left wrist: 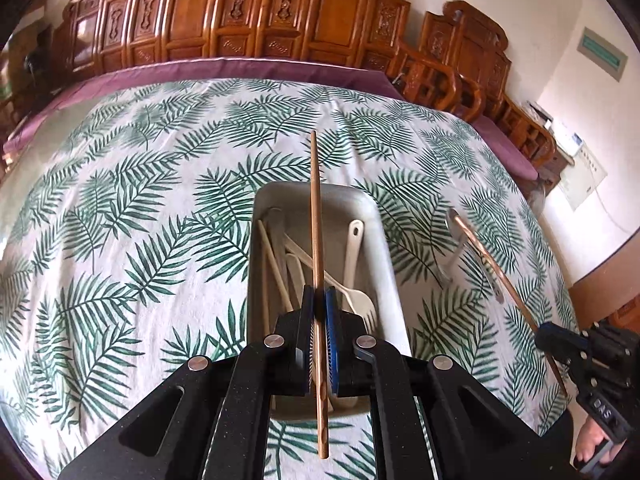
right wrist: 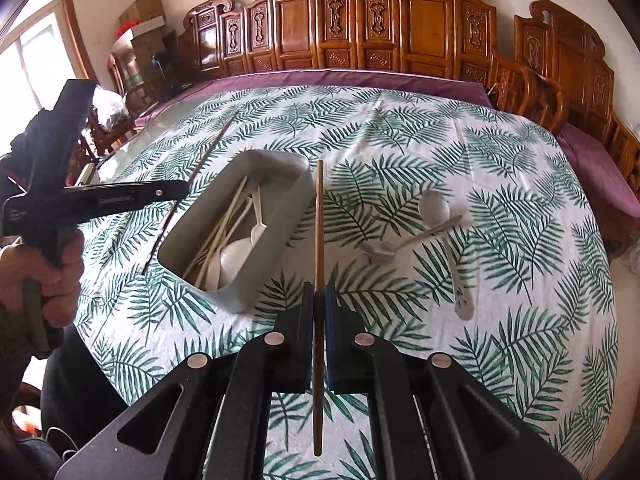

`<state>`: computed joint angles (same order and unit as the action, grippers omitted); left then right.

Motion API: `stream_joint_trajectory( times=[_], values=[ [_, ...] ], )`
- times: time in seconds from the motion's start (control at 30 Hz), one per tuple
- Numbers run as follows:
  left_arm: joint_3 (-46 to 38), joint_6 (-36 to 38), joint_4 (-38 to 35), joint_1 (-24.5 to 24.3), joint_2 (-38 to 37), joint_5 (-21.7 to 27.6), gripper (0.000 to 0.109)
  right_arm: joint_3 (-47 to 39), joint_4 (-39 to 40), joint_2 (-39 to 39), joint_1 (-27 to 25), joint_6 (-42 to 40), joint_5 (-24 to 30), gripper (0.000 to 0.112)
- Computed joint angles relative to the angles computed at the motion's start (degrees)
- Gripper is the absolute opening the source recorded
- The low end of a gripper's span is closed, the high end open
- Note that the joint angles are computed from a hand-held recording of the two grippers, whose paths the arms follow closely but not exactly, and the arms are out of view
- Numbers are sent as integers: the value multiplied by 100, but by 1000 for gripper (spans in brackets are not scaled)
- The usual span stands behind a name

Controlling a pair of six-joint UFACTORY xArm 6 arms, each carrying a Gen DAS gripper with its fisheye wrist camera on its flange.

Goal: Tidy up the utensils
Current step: 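Lower the left gripper's chopstick into the tray and open it while the right gripper carries its chopstick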

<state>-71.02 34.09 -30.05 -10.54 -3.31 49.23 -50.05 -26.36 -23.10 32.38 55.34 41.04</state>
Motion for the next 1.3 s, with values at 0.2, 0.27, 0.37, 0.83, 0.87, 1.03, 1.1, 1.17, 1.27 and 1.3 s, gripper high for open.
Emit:
stream_joint_trajectory(
  times=[0.2,0.27,0.37,0.83,0.87,1.03,1.1,1.17,1.27,1.3],
  values=[
    [-234,72,34,18,381,-18,5,-345,-13,316,42,-75,91,6],
    [-291,99,78,5,483,-26,5,-428,-10,398,58,-93,118,6],
    [-339,115,152,-36,615,-47,5,-490,1,459,67,-115,149,6],
    [-243,235,315,-53,527,-72,5,-600,119,652,29,-149,59,6],
    [-225,269,292,-34,479,-64,5,-645,138,709,31,-161,30,6],
    [-143,470,137,129,239,-14,5,-1056,285,1195,31,-272,-200,6],
    [-119,550,85,222,160,13,5,-1269,362,1435,29,-349,-251,6],
    [-85,631,25,311,92,27,6,-1525,431,1708,36,-402,-232,6],
    [-72,719,-54,453,30,86,6,-1873,496,2077,47,-425,-167,6],
    [-62,756,-77,508,7,98,6,-1959,519,2168,48,-423,-139,6]
  ],
)
